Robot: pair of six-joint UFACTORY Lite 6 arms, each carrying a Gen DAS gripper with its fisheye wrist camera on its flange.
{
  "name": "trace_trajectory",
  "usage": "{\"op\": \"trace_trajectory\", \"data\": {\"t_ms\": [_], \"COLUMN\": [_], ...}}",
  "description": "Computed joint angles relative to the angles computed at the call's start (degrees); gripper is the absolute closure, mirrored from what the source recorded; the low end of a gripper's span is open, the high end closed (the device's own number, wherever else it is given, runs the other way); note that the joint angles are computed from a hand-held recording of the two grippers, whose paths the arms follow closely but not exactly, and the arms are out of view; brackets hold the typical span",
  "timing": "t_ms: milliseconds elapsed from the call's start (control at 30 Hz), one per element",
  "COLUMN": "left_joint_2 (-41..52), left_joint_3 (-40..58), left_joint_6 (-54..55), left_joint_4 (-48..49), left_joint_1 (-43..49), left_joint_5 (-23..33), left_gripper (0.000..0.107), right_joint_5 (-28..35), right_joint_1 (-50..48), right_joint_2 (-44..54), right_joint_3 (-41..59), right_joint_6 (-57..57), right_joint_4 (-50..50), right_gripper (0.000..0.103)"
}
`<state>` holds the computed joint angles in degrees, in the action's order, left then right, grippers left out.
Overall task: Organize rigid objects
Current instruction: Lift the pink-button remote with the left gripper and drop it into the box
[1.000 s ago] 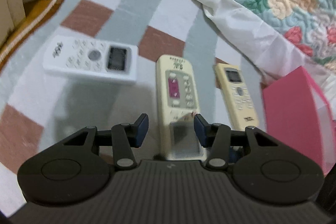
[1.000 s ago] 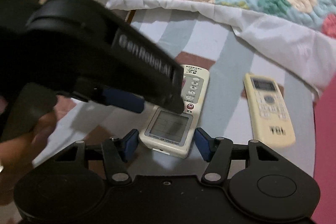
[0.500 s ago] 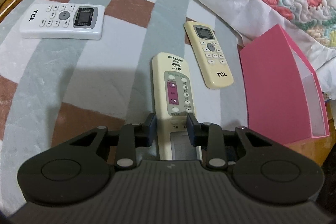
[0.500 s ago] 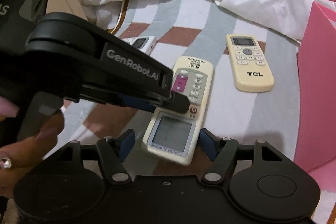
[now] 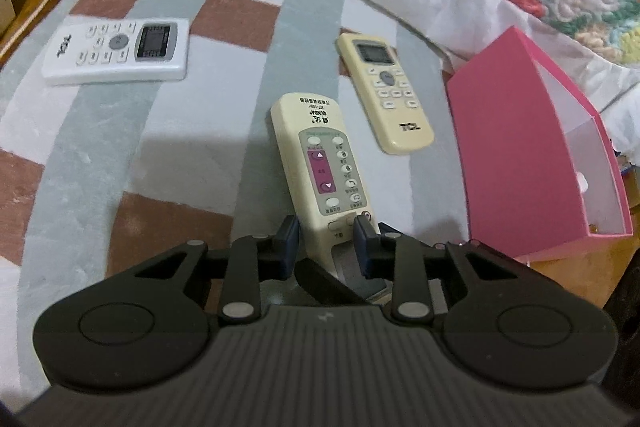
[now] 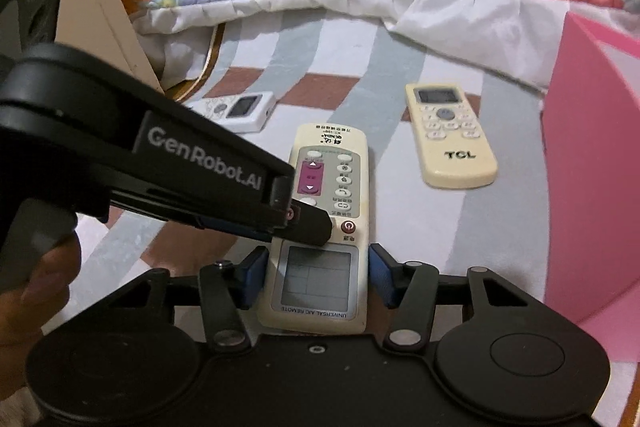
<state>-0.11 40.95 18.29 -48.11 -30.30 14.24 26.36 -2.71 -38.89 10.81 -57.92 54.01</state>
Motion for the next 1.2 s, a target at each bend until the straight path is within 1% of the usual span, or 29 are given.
{"op": "trace_trajectory", "data": {"t_ms": [100,167,200,233,300,333,367,433,533,667,800,833,900,1067,1200], "left_joint_2": [-4.0,-6.8,-8.3,-9.6,-12.0,-12.6,-13.2,-13.6,-12.7,-7.6,1.5,4.4,10.7,27.4,39.9], "left_joint_3": [-0.3,0.1,0.4,0.7,2.0,3.5,5.7,9.2,15.5,25.3,37.3,40.8,47.8,65.2,78.2], "left_joint_6": [-13.1,-22.2,-25.0,-25.5,-24.0,-25.3,-28.1,-34.3,-41.8,-43.5,-46.8,-47.7,-47.7,-47.1,-48.0], "left_joint_4": [13.1,22.4,25.3,25.8,23.0,23.3,25.9,31.7,38.7,40.3,43.9,44.5,44.4,41.9,43.6], "left_joint_1": [-2.9,-4.8,-5.5,-5.8,-5.4,-5.4,-6.2,-9.1,-13.4,-17.0,-21.7,-22.7,-24.2,-24.6,-25.1], "left_joint_5": [-0.3,1.1,2.1,2.8,5.5,7.4,9.4,10.6,13.1,16.4,20.1,21.4,23.4,28.8,33.9], "left_gripper": [0.079,0.079,0.079,0.079,0.079,0.079,0.079,0.079,0.079,0.079,0.079,0.079,0.079,0.079,0.079], "right_joint_5": [1.4,2.0,2.7,4.8,9.5,12.9,17.2,25.3,34.0,41.9,47.9,48.3,47.2,39.4,36.2], "right_joint_1": [0.9,2.9,4.1,3.6,0.8,-2.5,-7.6,-18.4,-30.9,-44.2,-55.4,-56.5,-57.3,-53.6,-52.0], "right_joint_2": [-7.3,-10.8,-12.2,-14.5,-17.7,-19.0,-19.7,-19.1,-16.3,-10.8,-1.7,0.8,5.6,16.9,27.1], "right_joint_3": [-0.6,0.3,1.2,2.1,4.4,6.3,8.0,12.5,18.7,26.0,32.5,34.1,36.9,40.4,42.3], "right_joint_6": [9.7,18.0,23.1,26.4,28.0,26.2,22.5,15.5,6.6,-3.0,-9.4,-9.8,-9.6,-7.8,-5.3], "right_joint_4": [-9.2,-16.7,-20.7,-23.4,-24.7,-23.4,-20.3,-14.6,-10.5,-7.3,-6.1,-6.7,-8.2,-12.4,-13.5], "right_gripper": [0.044,0.044,0.044,0.044,0.044,0.044,0.044,0.044,0.044,0.044,0.044,0.044,0.044,0.044,0.044]}}
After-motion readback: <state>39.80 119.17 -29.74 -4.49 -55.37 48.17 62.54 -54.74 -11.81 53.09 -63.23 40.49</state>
